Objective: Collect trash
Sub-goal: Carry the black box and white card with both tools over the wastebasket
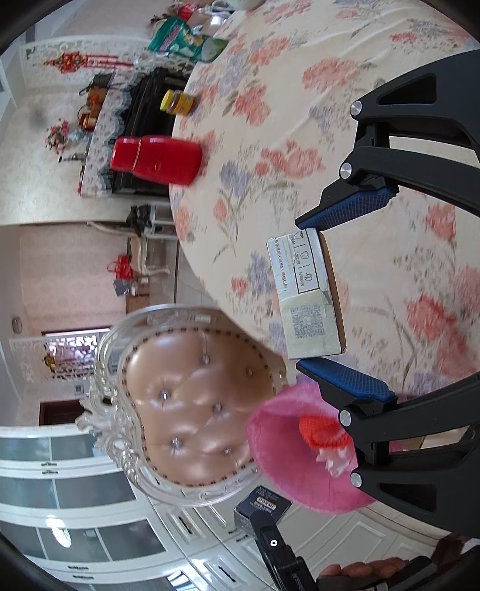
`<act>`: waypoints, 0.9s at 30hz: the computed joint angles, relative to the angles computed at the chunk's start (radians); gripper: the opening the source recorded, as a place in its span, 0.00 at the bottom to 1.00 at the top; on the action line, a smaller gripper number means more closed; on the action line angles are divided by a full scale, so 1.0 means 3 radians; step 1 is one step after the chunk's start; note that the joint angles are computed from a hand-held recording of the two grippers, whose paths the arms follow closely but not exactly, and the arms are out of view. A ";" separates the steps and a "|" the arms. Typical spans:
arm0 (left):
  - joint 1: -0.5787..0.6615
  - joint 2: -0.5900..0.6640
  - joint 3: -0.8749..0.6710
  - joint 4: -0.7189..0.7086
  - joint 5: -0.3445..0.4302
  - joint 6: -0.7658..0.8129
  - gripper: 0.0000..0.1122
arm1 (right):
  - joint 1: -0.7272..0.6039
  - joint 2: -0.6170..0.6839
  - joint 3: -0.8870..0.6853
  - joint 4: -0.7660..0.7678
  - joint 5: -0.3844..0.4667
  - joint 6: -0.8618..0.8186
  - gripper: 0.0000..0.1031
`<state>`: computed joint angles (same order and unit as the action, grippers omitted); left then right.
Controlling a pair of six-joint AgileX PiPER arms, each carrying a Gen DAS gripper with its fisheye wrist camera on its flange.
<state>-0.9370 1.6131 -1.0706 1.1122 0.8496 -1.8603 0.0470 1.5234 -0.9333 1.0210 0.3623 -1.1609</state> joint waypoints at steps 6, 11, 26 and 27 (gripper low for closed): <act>0.0108 -0.0246 0.0320 0.0071 -0.0031 -0.0145 0.73 | 0.0415 0.0061 -0.0106 -0.0357 -0.0115 0.0449 0.64; 0.0204 -0.0437 0.0529 0.0111 -0.0054 -0.0204 0.73 | 0.0719 0.0157 -0.0247 -0.0677 -0.0180 0.0831 0.64; 0.0498 -0.0675 0.0735 0.0203 -0.0244 -0.0223 0.74 | 0.1330 0.0599 -0.0707 -0.1316 -0.0181 0.1584 0.65; 0.0504 -0.0675 0.0729 0.0209 -0.0250 -0.0219 0.74 | 0.1354 0.0621 -0.0728 -0.1367 -0.0183 0.1633 0.65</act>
<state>-0.7859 1.4107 -0.8520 1.1748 0.7746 -1.9259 0.4531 1.7097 -1.1518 0.6111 0.3075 -0.6711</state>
